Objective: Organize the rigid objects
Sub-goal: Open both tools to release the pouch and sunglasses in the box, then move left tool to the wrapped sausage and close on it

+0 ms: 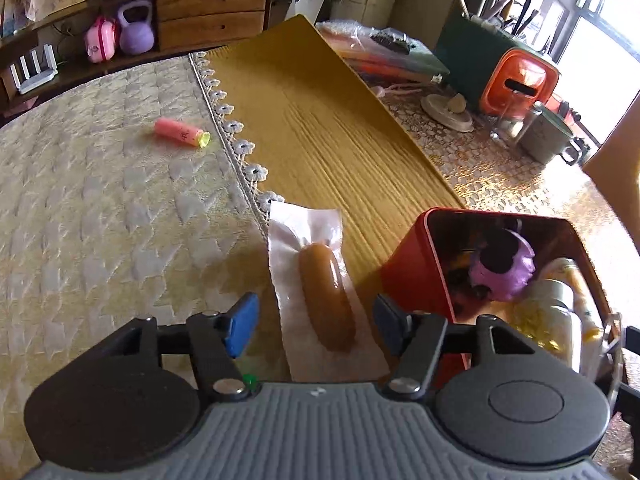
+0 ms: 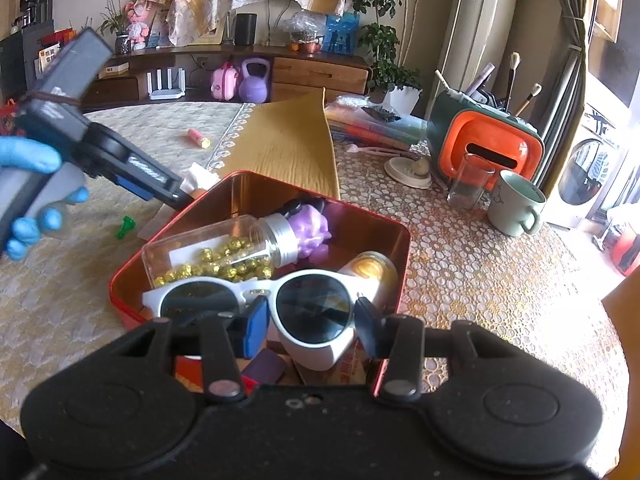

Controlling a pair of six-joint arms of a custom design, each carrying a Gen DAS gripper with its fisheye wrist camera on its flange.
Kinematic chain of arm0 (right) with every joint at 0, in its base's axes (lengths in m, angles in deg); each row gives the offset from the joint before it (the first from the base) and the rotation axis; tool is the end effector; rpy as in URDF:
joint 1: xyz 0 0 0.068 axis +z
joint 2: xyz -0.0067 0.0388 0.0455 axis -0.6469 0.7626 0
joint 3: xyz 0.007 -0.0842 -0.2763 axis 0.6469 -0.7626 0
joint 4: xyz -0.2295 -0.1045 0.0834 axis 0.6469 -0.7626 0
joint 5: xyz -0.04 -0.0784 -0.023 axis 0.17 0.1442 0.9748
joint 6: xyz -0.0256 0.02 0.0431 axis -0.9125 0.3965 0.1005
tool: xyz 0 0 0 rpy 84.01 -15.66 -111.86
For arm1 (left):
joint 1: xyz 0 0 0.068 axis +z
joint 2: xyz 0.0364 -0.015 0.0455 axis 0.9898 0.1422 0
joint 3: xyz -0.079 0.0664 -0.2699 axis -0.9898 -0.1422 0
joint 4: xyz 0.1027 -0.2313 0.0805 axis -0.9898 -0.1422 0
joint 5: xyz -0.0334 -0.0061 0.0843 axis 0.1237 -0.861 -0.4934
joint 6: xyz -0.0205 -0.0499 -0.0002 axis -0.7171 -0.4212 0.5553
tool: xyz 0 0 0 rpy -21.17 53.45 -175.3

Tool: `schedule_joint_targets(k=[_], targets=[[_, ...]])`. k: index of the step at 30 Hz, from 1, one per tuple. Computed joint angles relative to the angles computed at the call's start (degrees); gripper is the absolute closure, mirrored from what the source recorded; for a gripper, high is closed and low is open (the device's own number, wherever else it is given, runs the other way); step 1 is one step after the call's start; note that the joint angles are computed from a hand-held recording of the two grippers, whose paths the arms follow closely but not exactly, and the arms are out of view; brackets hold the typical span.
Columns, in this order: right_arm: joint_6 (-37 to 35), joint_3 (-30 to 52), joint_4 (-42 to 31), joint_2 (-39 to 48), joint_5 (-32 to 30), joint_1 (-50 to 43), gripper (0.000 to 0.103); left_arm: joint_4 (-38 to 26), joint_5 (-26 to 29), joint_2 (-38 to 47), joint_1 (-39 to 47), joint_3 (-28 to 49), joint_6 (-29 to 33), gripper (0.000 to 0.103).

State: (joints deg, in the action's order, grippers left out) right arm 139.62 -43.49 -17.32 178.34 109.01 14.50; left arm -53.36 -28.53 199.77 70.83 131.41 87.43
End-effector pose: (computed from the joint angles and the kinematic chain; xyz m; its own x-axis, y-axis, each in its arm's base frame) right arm 0.1457 0.1624 0.0731 -0.6806 0.0114 -0.7325 0.1815 0.9713 -0.1535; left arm 0.3899 -0.0892 0.0509 -0.7011 0.4415 -0.5600 0.6112 0.7765 -0.1530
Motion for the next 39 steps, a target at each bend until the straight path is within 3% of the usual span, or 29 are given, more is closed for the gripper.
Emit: schedule_joint_targets(k=[8, 11, 18, 21, 24, 29, 36, 39], targets=[[-1.43, -0.12, 1.11, 0.23, -0.58, -0.61, 0.057, 2.77, 0.06, 3.48, -0.59, 1.95, -5.58, 0.040], [-1.38, -0.12, 1.20, 0.31, -0.57, -0.60, 0.057, 2.39, 2.31, 3.33, -0.39, 1.94, -5.79, 0.069], [-0.07, -0.07, 0.26, 0.35, -0.17, -0.12, 0.057, 7.39, 0.89, 0.46, -0.78, -2.79, -4.29, 0.078], [0.47, -0.02, -0.24, 0.31, -0.05, 0.02, 0.057, 7.32, 2.62, -0.94, 0.82, -3.79, -3.41, 0.086], [1.09, 0.00, -0.63, 0.31, 0.12, 0.25, 0.057, 6.18, 5.13, -2.87, 2.81, -4.46, -2.75, 0.102], [1.34, 0.09, -1.08, 0.30, 0.26, 0.26, 0.057, 3.08, 4.21, -2.60, 3.70, -3.18, 0.11, 0.101], [2.00, -0.05, -1.17, 0.78, -0.05, 0.03, 0.058, -1.16, 10.02, 0.35, 6.19, 1.09, -2.14, 0.100], [1.54, -0.09, -0.38, 1.42, -0.42, -0.20, 0.058, -1.73, 10.72, 1.11, 6.58, 2.24, -3.48, 0.090]])
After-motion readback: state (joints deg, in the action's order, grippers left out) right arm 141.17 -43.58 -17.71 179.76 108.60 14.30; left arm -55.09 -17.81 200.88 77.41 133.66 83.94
